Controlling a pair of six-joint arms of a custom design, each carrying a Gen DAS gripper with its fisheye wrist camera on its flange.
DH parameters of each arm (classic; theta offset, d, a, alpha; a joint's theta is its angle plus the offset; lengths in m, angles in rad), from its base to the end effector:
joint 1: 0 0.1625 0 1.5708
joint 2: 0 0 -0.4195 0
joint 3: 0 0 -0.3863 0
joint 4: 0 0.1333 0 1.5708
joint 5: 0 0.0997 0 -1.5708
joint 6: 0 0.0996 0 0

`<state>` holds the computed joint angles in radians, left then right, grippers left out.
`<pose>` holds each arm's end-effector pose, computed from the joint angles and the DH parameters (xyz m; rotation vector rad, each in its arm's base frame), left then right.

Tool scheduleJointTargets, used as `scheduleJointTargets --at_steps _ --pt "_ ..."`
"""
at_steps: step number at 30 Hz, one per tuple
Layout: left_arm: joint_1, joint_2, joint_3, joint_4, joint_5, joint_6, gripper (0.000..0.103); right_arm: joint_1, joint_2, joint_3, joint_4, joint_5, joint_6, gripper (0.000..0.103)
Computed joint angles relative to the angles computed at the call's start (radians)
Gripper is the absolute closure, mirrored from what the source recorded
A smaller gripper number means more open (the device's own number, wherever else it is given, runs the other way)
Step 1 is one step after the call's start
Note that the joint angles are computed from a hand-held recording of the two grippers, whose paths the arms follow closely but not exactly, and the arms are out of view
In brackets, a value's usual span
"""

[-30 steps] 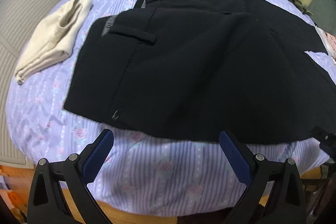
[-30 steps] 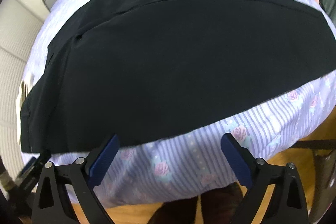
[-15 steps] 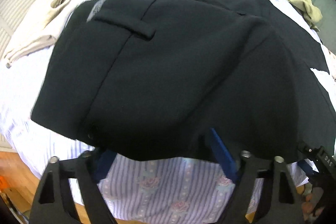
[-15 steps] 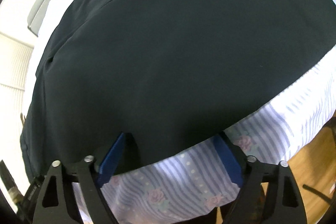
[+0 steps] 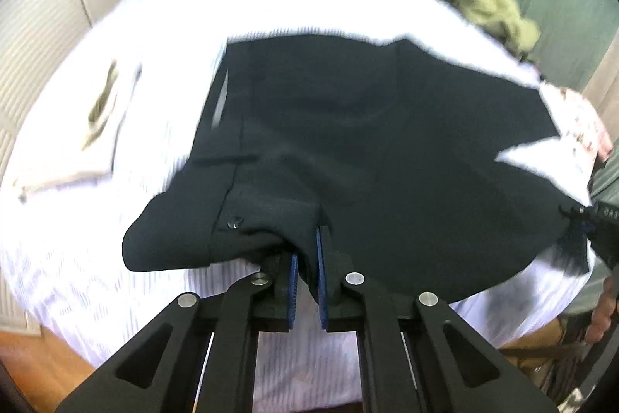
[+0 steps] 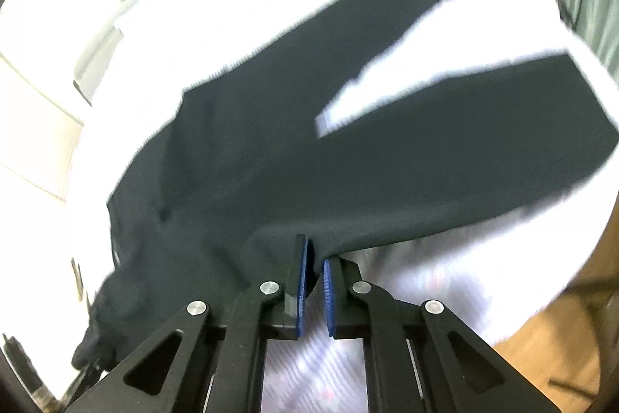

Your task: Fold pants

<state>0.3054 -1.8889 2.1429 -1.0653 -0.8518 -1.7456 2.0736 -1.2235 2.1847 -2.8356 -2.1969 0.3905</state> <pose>-0.1914 -0.2689 0.3409 -0.2057 2.2487 -0.7793 0.2985 -0.3873 0.1930 0.0174 -2.6147 0.7255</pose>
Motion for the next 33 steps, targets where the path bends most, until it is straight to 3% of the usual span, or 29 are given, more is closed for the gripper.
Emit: scheduleJointTargets --at_steps 3,7,10,13,16,21,30,32,33 --pt "0.033 0.066 -0.092 0.051 0.122 0.027 0.093 0.011 0.028 -0.094 -0.031 -0.019 -0.083 0.094" --pt "0.152 0.128 -0.18 0.05 0.287 0.094 0.093 0.012 0.151 -0.268 -0.073 0.015 -0.192 0.094" --pt "0.276 0.159 -0.214 -0.098 0.377 0.26 0.093 -0.002 0.278 -0.418 -0.078 0.028 -0.301 0.095" --pt "0.404 0.216 -0.243 -0.306 0.421 0.477 0.093 -0.014 0.42 -0.593 -0.032 0.036 -0.379 0.095" --pt "0.51 0.283 -0.271 -0.495 0.421 0.64 0.093 -0.044 0.513 -0.72 0.034 0.055 -0.425 0.095" --pt "0.66 0.402 -0.337 -0.68 0.386 0.809 0.093 -0.083 0.644 -0.89 0.154 0.058 -0.456 0.095" --pt "0.83 0.531 -0.438 -0.788 0.318 0.946 0.088 -0.124 0.836 -1.166 0.419 0.015 -0.446 0.094" --pt "0.848 0.554 -0.466 -0.772 0.313 0.944 0.085 -0.125 0.857 -1.208 0.489 0.005 -0.442 0.088" --pt "0.851 0.563 -0.478 -0.752 0.32 0.936 0.082 -0.125 0.86 -1.217 0.509 0.014 -0.447 0.077"
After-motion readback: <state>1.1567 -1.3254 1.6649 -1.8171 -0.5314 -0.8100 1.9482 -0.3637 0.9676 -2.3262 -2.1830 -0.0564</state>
